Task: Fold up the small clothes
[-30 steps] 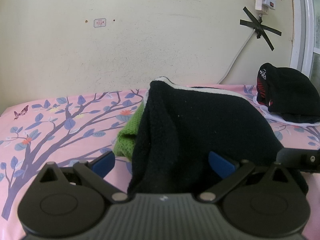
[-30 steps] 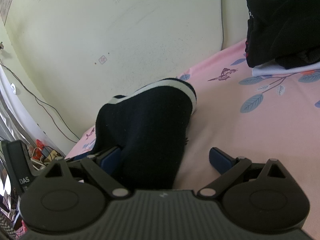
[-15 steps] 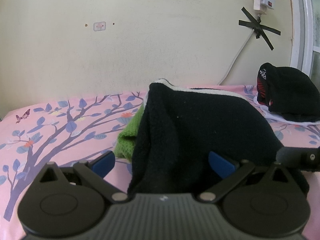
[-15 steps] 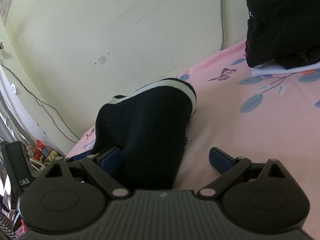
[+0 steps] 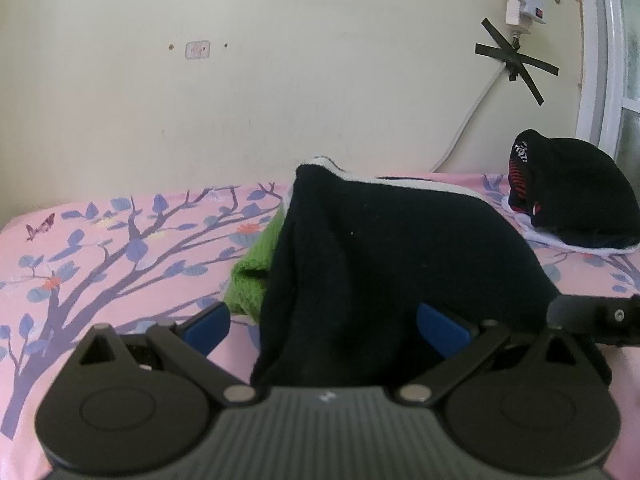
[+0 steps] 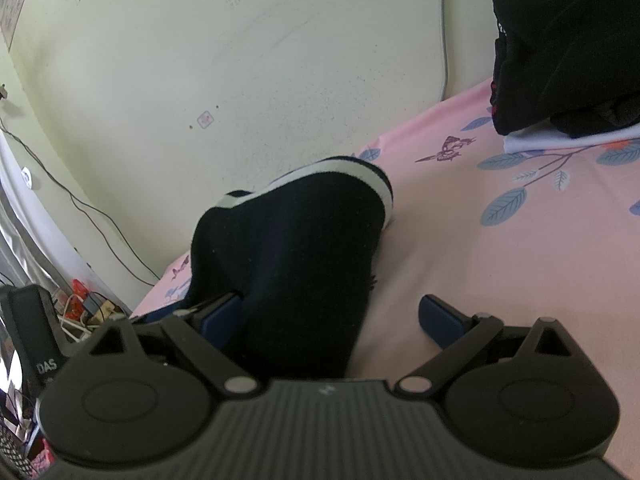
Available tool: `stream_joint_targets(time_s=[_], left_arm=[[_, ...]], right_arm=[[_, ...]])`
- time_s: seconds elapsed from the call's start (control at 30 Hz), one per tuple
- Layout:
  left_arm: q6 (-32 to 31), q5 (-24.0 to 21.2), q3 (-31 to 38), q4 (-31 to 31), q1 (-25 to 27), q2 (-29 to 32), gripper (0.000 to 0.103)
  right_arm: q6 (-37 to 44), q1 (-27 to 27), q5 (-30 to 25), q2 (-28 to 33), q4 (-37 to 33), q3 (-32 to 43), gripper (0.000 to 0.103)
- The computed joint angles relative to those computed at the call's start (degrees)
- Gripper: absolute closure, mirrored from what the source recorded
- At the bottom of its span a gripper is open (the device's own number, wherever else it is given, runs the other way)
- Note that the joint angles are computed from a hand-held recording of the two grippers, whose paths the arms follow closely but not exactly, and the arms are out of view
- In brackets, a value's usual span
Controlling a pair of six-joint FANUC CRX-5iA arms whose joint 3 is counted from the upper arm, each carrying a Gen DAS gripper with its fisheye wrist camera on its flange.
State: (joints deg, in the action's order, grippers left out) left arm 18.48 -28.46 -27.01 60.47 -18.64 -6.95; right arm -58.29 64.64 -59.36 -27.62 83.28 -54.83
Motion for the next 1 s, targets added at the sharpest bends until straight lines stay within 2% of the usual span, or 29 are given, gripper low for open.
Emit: stream_joint_targets(time_s=[0.07,0.13,0.2,0.23,0.27,0.33,0.43,0.5,0.53,0.57,0.63,0.67,0.7,0.73,0.77,0.8,0.87,1.0], left_arm=[[0.8,-1.7,0.9,-1.3,0.9,0.4,0.0],[0.4,-6.0,2.5,-1.4,3.0,1.0,0.0],[-3.0,-7.4,1.2,7.1,3.9,0.8,0.0],[-2.7,-8.5,1.3,10.1,4.5,1.1,0.0],[-0.6,-10.3,2.5,10.0,5.5,2.0,0.0],[8.0,-16.3,7.5,4.1,8.2,5.3,0.0],[20.0,-27.0,17.1,-5.6,10.4,12.2,0.0],[22.7,-32.0,20.3,-7.0,10.5,15.4,0.0],[20.3,-30.7,19.0,-6.3,10.0,14.7,0.0],[18.6,-29.8,18.5,-6.8,9.5,14.3,0.0],[16.0,-27.8,17.0,-7.0,8.4,13.2,0.002],[15.3,-27.9,16.5,-6.3,8.0,13.1,0.01],[15.8,-29.8,17.2,-5.6,8.0,13.7,0.023],[18.6,-30.2,18.4,-6.2,7.6,14.1,0.024],[21.0,-31.0,20.1,-6.8,7.0,14.7,0.028],[21.5,-31.2,21.8,-6.5,5.9,15.1,0.036],[19.7,-29.6,24.3,-5.2,2.7,15.0,0.042],[15.2,-23.2,31.0,-0.3,-6.8,16.9,0.042]], right_arm=[[-0.1,0.0,0.0,-0.1,0.1,-0.1,0.01],[0.0,-0.1,0.2,-0.1,0.1,-0.1,0.009],[-0.1,-1.0,1.6,-0.8,0.7,-0.5,0.008],[-0.4,-1.9,3.1,-1.4,1.4,-0.9,0.006],[-0.5,-2.5,4.0,-1.7,1.6,-1.0,0.006],[1.0,-3.9,5.8,-2.0,0.9,-0.6,0.006],[8.8,-6.6,9.9,-0.9,-2.8,2.2,0.006],[12.0,-10.3,15.4,0.4,-2.9,3.7,0.006],[12.8,-13.3,20.0,1.3,-1.9,4.4,0.009],[13.8,-15.1,22.9,2.5,-2.1,5.5,0.019],[16.5,-16.3,24.3,5.0,-5.6,8.6,0.027],[15.5,-17.8,26.7,4.8,-5.9,9.0,0.035],[15.1,-19.0,28.5,4.2,-6.3,9.2,0.04],[16.0,-19.9,30.0,3.2,-7.1,9.4,0.046],[17.5,-20.2,30.2,2.3,-8.1,9.7,0.05],[19.3,-20.0,29.2,1.3,-8.8,10.0,0.051],[23.6,-18.9,24.4,-1.0,-8.0,10.7,0.052],[26.4,-17.6,11.5,-9.0,0.2,9.0,0.052]])
